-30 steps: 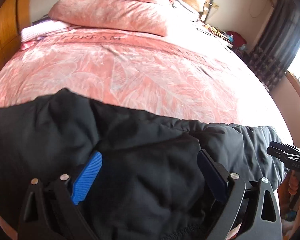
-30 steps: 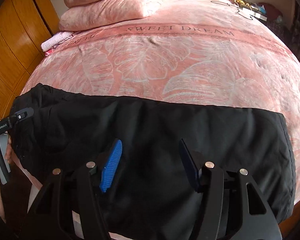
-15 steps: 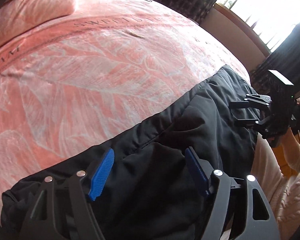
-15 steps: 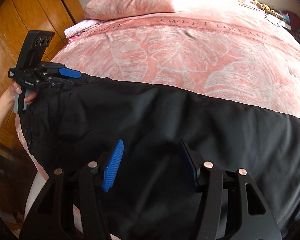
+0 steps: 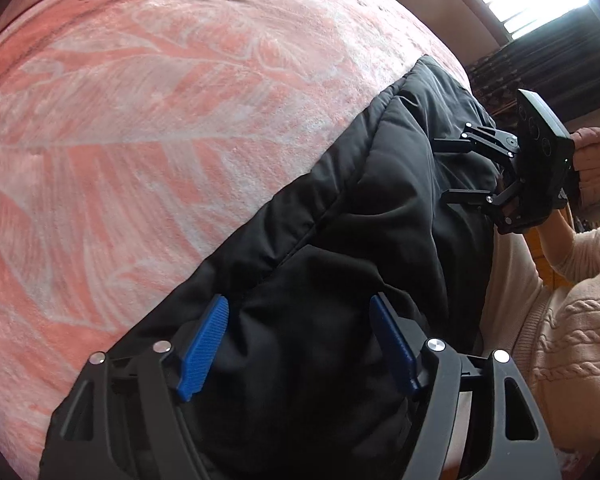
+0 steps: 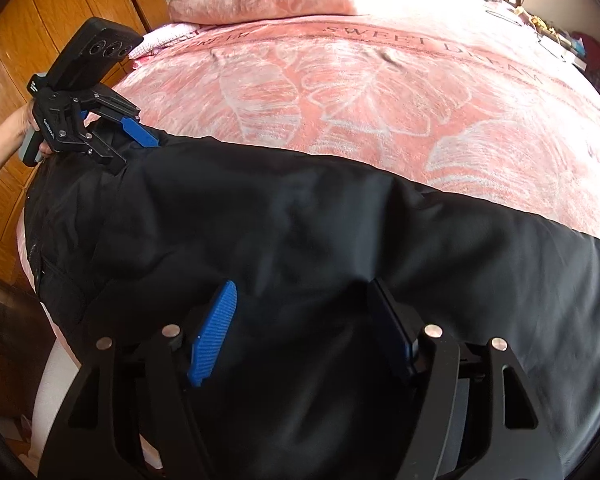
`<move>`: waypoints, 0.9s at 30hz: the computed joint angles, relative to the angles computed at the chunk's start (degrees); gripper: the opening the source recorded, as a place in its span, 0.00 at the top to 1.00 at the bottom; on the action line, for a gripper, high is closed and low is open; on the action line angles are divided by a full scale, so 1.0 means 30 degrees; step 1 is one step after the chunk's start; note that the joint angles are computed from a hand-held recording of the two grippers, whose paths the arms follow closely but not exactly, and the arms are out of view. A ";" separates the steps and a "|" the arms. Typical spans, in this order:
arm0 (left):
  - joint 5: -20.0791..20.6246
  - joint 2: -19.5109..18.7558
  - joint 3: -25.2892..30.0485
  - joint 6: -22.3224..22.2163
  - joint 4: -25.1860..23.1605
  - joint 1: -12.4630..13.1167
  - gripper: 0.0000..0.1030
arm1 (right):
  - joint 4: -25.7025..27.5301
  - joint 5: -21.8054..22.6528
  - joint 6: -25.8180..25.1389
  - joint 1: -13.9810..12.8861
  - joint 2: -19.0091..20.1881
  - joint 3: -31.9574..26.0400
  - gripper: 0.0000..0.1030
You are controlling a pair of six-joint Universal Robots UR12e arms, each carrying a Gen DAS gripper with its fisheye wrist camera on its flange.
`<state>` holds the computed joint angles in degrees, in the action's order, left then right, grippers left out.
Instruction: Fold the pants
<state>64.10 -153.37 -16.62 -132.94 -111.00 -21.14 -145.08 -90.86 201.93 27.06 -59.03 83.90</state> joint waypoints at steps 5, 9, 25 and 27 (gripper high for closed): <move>0.1702 0.1100 -0.2019 0.0183 0.1969 -0.0138 0.69 | -0.0379 0.0337 0.0357 -0.0107 -0.0040 0.0176 0.33; 0.2495 0.2631 -0.4995 0.0042 0.4969 -0.0224 0.87 | -0.0472 0.0329 0.0445 -0.0111 0.0030 0.0115 0.32; 0.6440 0.6768 -1.4166 -0.5971 1.9419 -0.0724 0.64 | -0.0890 0.0011 0.1308 -0.0119 -0.0057 0.0250 0.30; 0.7247 0.7484 -1.5380 -0.6922 2.1634 -0.0911 0.53 | -0.1397 0.0078 0.2052 -0.0273 -0.0548 0.0903 0.30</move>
<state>85.84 -130.92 -62.76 -153.70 -46.10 -23.87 -149.27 -90.63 208.08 26.24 -60.67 86.61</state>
